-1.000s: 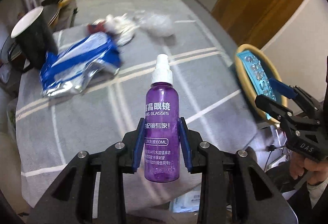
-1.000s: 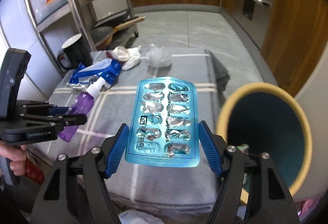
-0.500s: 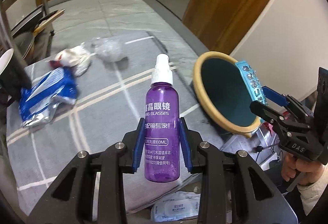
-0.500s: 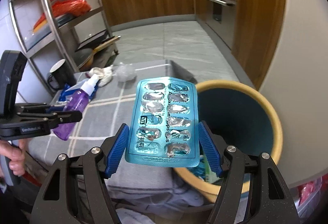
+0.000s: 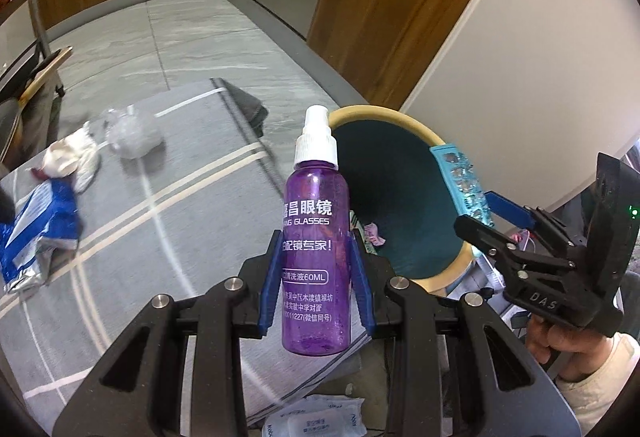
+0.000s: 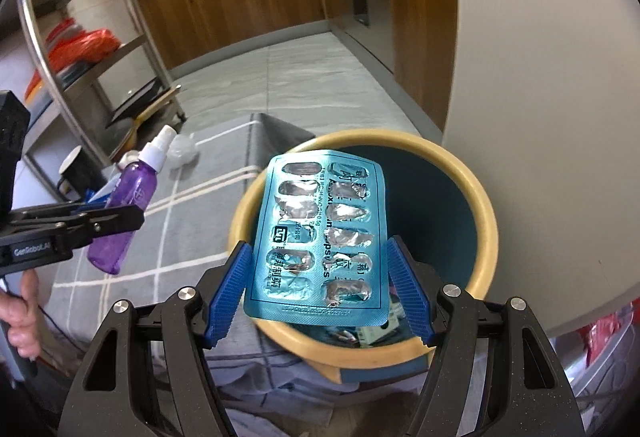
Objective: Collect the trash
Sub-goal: 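Carry the bottle and blister pack over the bin and open both tools, then move both open tools back over the remaining trash on the table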
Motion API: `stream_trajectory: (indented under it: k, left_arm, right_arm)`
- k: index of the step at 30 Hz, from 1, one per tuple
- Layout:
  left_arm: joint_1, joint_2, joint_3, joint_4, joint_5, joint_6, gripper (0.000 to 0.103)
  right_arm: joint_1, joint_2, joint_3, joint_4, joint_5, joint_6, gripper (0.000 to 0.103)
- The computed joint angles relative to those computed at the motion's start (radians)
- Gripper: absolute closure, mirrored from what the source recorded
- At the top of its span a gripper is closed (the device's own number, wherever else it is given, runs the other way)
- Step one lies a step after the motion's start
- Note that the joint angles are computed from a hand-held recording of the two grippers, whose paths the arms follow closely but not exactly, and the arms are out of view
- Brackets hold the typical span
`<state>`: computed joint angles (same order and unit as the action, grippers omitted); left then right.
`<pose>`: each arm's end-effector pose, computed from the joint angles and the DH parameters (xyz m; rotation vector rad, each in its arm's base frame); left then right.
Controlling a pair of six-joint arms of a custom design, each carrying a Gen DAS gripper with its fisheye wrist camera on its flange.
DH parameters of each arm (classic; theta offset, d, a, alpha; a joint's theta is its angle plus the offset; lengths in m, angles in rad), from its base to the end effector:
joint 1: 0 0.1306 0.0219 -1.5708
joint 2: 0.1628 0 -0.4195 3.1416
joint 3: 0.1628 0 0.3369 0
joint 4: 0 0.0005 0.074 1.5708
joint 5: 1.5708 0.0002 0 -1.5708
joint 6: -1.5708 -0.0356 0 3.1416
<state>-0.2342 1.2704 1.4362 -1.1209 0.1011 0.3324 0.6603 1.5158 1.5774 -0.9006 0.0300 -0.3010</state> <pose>0.3489 -0.0874 0.5123 -0.0843 2.5546 -0.3513 0.3772 0.2909 0.4867 -0.4238 2.4127 0.4014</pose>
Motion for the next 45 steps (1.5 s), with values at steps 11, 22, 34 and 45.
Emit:
stream_trajectory:
  k: [11, 22, 34, 45]
  left_arm:
    - [-0.054, 0.088, 0.036, 0.028, 0.005, 0.025, 0.072]
    - [-0.101, 0.178, 0.072, 0.072, 0.027, 0.045, 0.072]
    - [-0.129, 0.224, 0.083, 0.096, 0.017, 0.057, 0.042]
    - [-0.057, 0.130, 0.028, 0.069, -0.002, 0.034, 0.037]
  right_arm:
    - [-0.006, 0.056, 0.010, -0.061, 0.040, 0.013, 0.032]
    - [-0.057, -0.003, -0.022, -0.003, 0.062, -0.064, 0.025]
    - [-0.091, -0.028, -0.032, 0.039, 0.097, -0.131, 0.025]
    - [-0.053, -0.006, 0.003, 0.029, 0.069, -0.118, 0.021]
